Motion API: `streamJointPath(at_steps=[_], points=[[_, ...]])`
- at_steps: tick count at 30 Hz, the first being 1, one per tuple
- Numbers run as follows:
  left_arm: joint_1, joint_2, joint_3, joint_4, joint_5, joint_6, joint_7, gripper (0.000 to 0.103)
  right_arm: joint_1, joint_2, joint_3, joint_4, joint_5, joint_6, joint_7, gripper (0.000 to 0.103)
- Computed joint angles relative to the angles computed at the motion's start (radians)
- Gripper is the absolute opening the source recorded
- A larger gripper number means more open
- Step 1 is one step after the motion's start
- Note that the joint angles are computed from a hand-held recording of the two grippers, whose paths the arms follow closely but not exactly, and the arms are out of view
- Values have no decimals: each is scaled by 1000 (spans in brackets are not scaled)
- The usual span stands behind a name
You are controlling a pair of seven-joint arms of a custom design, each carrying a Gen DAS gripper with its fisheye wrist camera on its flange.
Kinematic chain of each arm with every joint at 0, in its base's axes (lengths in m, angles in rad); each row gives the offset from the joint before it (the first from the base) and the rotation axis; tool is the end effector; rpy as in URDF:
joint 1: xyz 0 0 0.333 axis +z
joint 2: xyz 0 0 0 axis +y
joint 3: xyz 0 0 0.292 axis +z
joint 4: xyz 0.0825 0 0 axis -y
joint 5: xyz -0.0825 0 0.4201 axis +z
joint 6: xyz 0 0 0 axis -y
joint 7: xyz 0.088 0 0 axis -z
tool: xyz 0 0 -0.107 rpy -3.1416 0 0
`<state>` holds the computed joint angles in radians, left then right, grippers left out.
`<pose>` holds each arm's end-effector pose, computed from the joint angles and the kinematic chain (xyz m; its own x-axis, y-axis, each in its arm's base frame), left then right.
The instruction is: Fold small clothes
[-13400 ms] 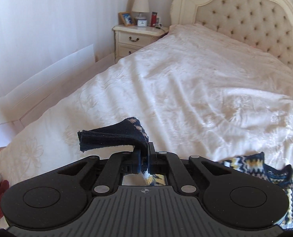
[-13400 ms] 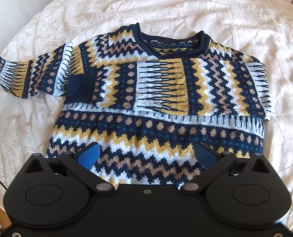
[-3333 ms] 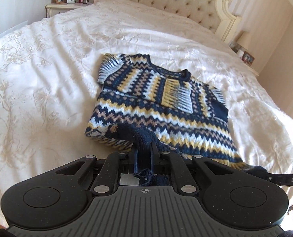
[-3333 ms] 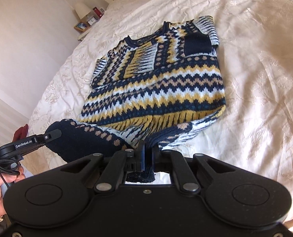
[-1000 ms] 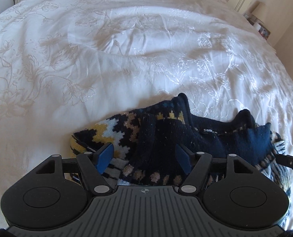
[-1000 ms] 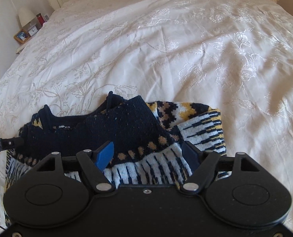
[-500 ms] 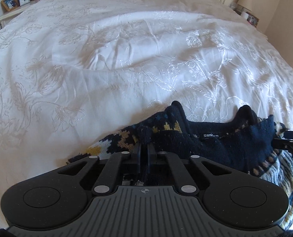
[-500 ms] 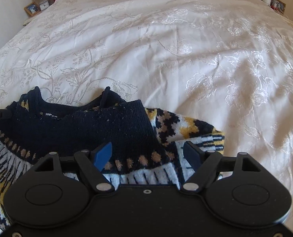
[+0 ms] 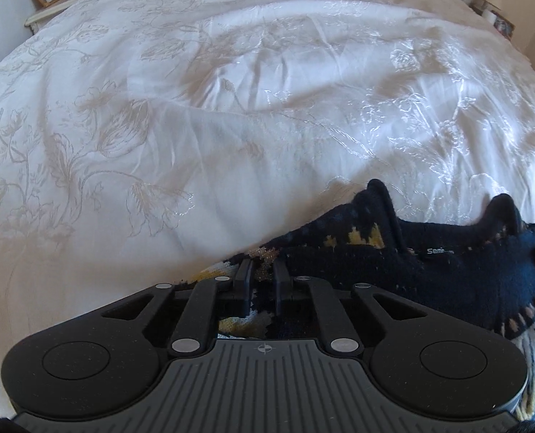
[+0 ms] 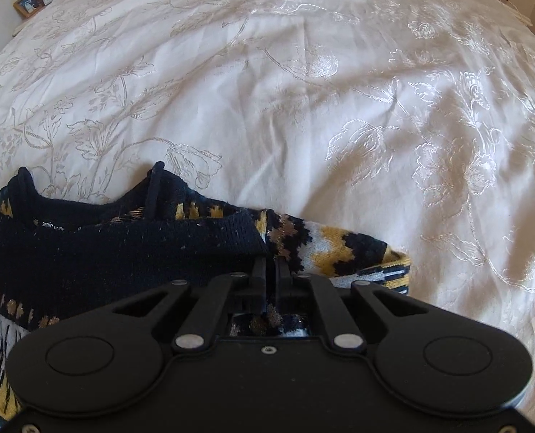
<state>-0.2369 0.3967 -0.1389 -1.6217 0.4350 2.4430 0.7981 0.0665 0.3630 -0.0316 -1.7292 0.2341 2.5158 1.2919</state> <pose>0.6810 -0.2556 0.4042 0.1397 -0.9900 0.0192 -0.8593 -0.1309 -0.4945 0.7098 0.0247 0.3775 0.1733 -0.9821 -0.0744 -0.8935 -0.1250 -0.4312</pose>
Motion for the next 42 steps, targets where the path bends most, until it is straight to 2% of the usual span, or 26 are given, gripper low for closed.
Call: streamJointPath(at_steps=[1, 2, 3, 4, 5, 7, 9, 13, 15, 19, 29, 42], points=[[-4, -6, 4, -2, 2, -5, -20, 39, 2, -8, -1, -9, -1, 10, 2, 23], [-2, -18, 3, -13, -2, 3, -31, 63, 4, -16, -3, -17, -6, 17, 6, 32], [3, -39, -1, -36, -11, 23, -40, 78, 6, -27, -5, -27, -8, 23, 13, 57], [4, -53, -3, -49, -13, 30, -47, 80, 3, -40, -3, -41, 1, 31, 13, 87], [2, -68, -5, -60, -13, 26, -55, 80, 0, -55, -1, -60, 12, 46, 10, 96], [-4, -93, -11, -70, -13, -4, -74, 84, -11, -100, 11, -112, 49, 84, -24, 98], [-9, -122, -18, -90, -17, -28, -105, 90, -1, -133, 2, -140, 27, 73, -8, 101], [-10, -183, -40, -148, -37, -23, -134, 91, 1, -230, 0, -234, 36, 66, 8, 102], [-17, -202, -51, -161, -40, -46, -139, 95, 3, -281, -2, -283, 35, 68, 24, 102], [-38, -245, -74, -202, -24, -60, -131, 95, 3, -380, -3, -384, 43, 88, 36, 102], [-90, -303, -121, -274, -70, -102, -138, 95, -14, -579, -24, -584, 103, 48, 44, 102], [-168, -286, -158, -234, -57, -253, -248, 95, -68, -724, -71, -722, 135, -66, -13, 102]])
